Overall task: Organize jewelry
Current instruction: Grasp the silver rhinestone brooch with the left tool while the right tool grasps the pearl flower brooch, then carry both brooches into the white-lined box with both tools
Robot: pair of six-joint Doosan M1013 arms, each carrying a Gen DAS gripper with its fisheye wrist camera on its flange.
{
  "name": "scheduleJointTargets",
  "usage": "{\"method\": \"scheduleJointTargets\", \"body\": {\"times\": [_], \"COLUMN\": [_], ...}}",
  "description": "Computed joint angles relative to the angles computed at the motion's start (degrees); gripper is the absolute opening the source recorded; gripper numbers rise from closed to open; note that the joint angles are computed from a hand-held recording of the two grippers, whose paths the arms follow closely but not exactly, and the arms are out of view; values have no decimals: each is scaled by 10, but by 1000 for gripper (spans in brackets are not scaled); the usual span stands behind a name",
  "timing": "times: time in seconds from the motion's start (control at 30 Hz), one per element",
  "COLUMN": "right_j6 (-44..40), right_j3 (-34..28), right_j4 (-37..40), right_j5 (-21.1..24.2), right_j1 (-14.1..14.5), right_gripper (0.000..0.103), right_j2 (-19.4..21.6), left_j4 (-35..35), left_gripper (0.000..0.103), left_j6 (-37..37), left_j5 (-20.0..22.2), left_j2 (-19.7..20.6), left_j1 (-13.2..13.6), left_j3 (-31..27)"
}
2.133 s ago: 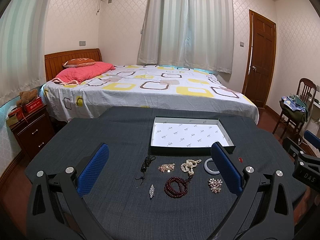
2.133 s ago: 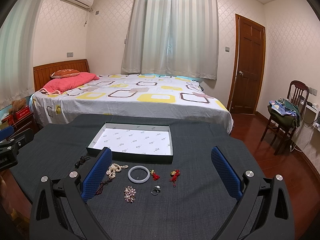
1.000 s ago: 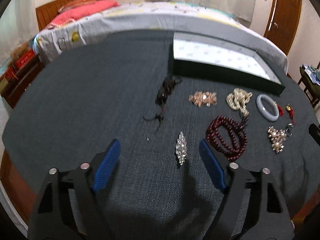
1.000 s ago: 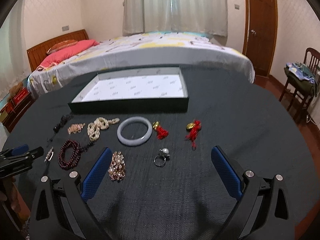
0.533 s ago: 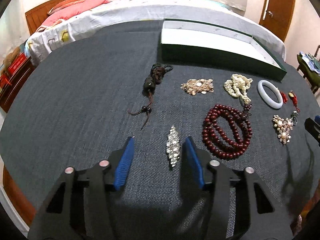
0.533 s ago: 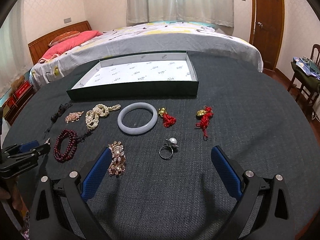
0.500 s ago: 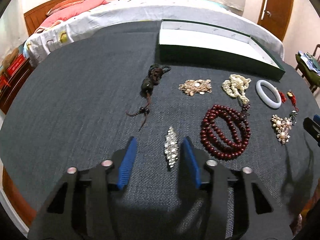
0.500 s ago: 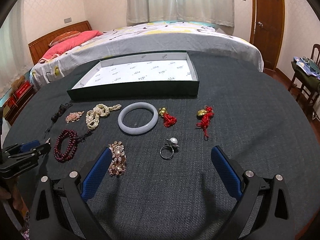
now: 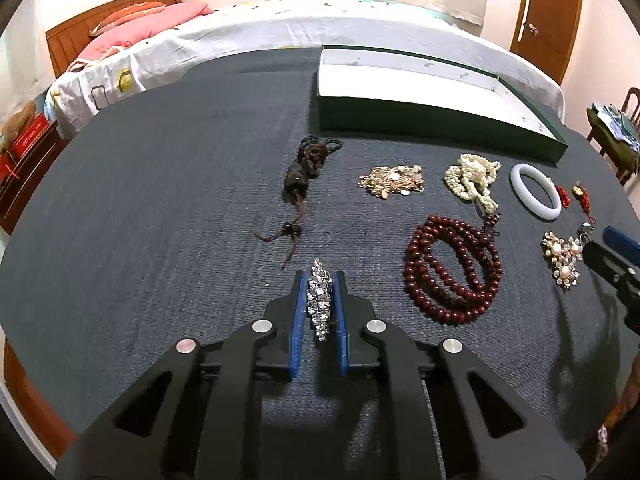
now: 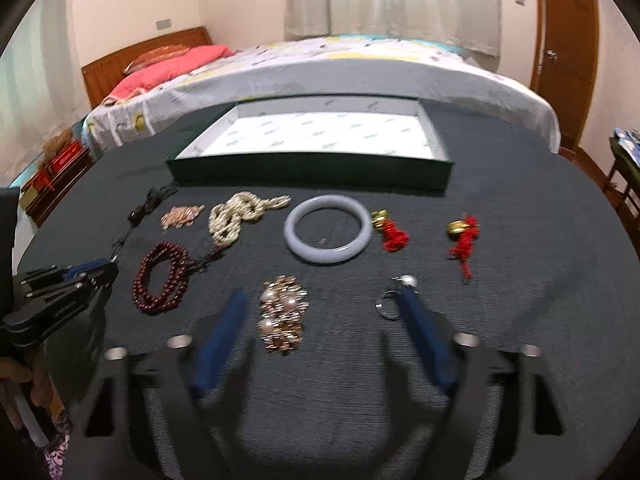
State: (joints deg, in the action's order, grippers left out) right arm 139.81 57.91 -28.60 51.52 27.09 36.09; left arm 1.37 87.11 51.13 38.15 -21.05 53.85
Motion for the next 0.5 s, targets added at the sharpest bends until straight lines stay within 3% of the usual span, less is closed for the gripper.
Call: {"method": "scheduleJointTargets", "body": {"times": [0.07, 0.2, 0.5], "right_j6": [-8, -39, -64], "right_j3": [-2, -18, -29], "right_j4": [6, 26, 44], "right_j5": [-4, 6, 22], "right_j1": [1, 0, 0], "right_gripper": [69, 54, 38], "right_j2": [3, 15, 25], "left_j4": [-3, -6, -13], "left_gripper": [14, 14, 14], "left_j6": [-2, -1, -1], "left_j5": [0, 1, -1], "left_j2": [1, 1, 1], "left_j1": [1, 2, 5], "left_j3": [-1, -2, -1]}}
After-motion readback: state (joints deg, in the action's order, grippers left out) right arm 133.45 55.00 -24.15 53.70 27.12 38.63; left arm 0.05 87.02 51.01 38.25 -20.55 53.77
